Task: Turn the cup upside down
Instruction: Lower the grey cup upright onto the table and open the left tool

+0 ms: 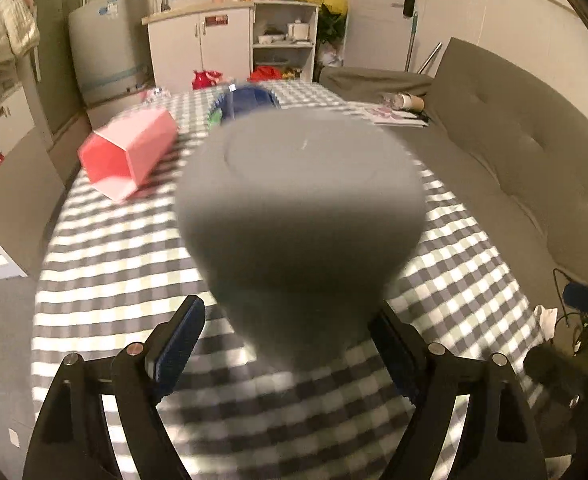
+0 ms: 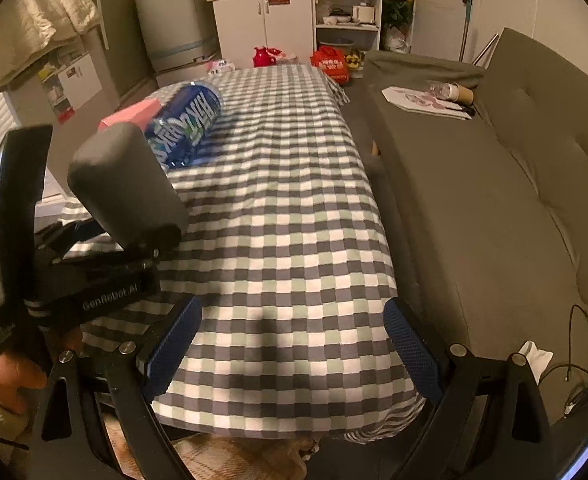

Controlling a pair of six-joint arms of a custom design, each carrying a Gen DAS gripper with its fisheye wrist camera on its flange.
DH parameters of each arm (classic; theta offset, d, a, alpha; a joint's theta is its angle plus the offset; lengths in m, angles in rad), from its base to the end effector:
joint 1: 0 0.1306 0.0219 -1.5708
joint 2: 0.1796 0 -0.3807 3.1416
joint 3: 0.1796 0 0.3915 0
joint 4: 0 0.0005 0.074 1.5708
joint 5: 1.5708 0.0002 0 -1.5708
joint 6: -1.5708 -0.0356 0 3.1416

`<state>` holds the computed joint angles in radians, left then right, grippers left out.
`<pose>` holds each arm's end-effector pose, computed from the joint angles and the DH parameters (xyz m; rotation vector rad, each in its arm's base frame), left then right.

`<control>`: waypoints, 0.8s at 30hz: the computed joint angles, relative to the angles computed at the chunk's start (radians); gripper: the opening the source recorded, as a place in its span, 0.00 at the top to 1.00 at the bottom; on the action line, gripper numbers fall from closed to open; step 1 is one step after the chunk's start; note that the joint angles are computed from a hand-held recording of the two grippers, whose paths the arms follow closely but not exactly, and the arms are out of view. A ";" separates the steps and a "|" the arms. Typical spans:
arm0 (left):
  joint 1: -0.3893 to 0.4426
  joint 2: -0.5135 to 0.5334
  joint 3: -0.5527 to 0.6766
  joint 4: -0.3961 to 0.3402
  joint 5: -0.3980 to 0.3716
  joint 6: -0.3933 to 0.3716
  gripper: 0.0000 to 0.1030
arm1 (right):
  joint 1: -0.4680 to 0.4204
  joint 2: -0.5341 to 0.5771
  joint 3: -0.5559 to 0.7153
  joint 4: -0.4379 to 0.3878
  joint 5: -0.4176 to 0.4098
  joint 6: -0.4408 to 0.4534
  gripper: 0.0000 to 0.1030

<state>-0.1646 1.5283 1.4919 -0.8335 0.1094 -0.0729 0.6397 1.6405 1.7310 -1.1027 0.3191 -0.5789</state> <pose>0.5276 -0.0921 0.4098 0.3377 2.4179 -0.1744 0.4584 0.3265 0.4434 0.0394 2.5083 0.0806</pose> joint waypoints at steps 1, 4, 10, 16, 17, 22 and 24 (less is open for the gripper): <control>0.002 -0.018 -0.005 0.001 0.003 -0.003 0.17 | 0.003 -0.005 0.002 -0.001 0.005 -0.001 0.10; 0.013 -0.064 -0.016 0.016 0.015 0.005 0.17 | 0.018 -0.031 0.013 -0.001 0.036 0.001 0.10; 0.043 -0.141 -0.007 0.007 0.061 0.036 0.17 | 0.064 -0.078 0.026 -0.017 0.106 -0.002 0.10; 0.070 -0.220 -0.013 0.025 0.060 0.066 0.17 | 0.102 -0.137 0.009 0.036 0.165 0.005 0.10; 0.077 -0.237 -0.026 0.035 0.061 0.072 0.17 | 0.106 -0.145 0.000 0.059 0.171 0.009 0.10; 0.119 -0.337 -0.125 0.107 0.029 0.104 0.10 | 0.141 -0.171 -0.074 0.208 0.211 0.050 0.10; 0.136 -0.359 -0.156 0.130 0.017 0.100 0.10 | 0.150 -0.169 -0.094 0.245 0.225 0.072 0.09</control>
<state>-0.0283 1.1694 1.3360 -0.7040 0.1264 0.0270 0.7895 1.4717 1.6368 -0.8574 0.5438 -0.5068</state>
